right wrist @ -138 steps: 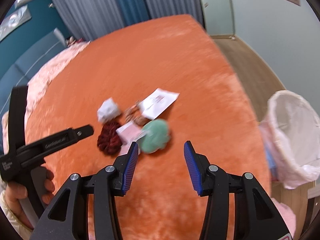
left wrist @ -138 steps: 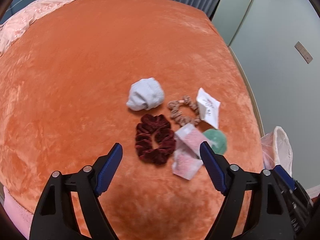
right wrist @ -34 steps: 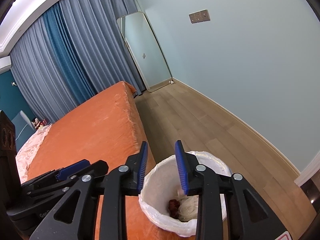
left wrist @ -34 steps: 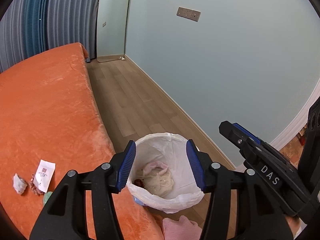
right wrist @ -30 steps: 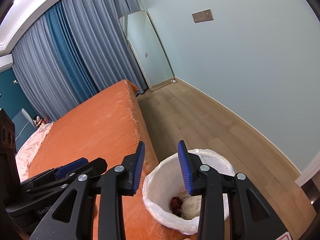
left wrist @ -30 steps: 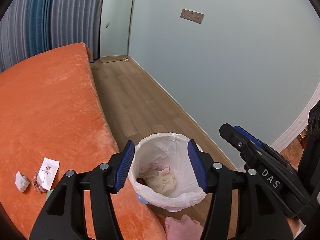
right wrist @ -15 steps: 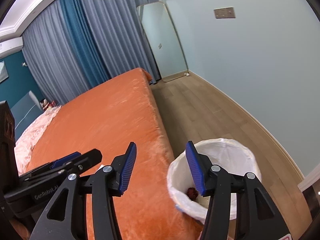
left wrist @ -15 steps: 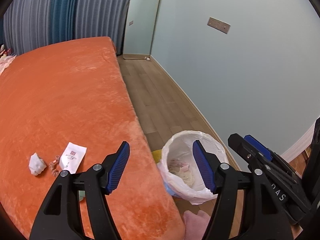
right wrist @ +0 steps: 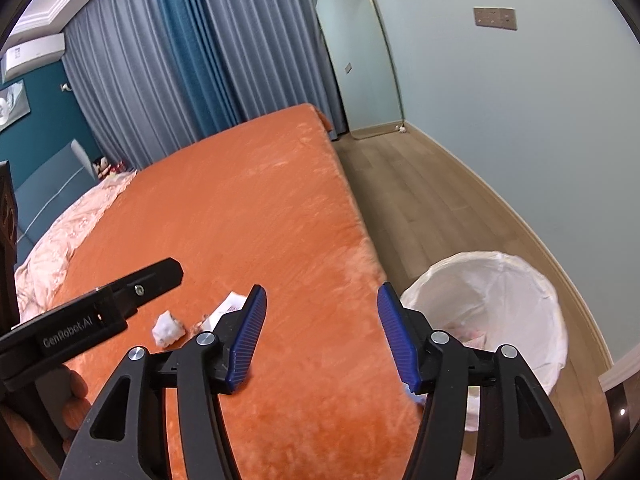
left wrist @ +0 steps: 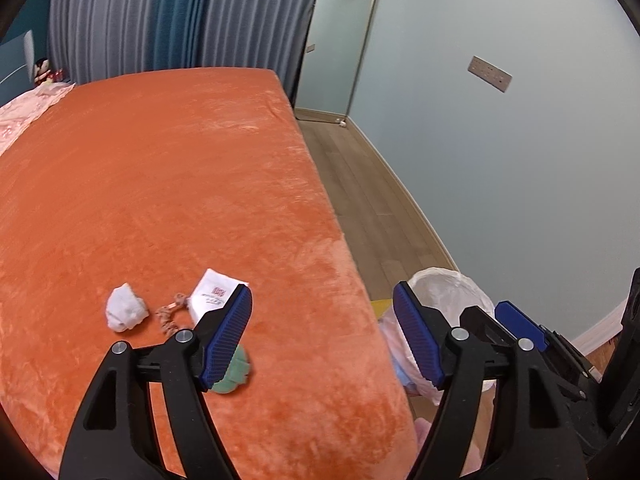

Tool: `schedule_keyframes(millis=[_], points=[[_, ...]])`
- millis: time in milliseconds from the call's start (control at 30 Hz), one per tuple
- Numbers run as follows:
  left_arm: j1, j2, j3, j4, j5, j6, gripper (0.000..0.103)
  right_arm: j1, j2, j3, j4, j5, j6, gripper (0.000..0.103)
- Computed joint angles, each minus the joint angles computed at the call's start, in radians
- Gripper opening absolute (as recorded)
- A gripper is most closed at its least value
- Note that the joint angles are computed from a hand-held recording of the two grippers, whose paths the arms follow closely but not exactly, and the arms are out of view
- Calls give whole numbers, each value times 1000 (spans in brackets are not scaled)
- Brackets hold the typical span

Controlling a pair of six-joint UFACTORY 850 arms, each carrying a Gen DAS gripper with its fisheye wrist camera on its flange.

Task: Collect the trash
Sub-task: 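Move both open tools back over the remaining items on the bed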

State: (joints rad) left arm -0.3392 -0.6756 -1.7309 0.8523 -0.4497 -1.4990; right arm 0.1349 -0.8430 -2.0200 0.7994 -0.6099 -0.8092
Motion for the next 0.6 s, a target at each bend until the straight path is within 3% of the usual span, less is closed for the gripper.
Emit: schedule_keyframes(millis=[600], points=[[120, 121, 309, 129, 4, -244, 71, 141, -20, 100, -123, -8, 11, 57]])
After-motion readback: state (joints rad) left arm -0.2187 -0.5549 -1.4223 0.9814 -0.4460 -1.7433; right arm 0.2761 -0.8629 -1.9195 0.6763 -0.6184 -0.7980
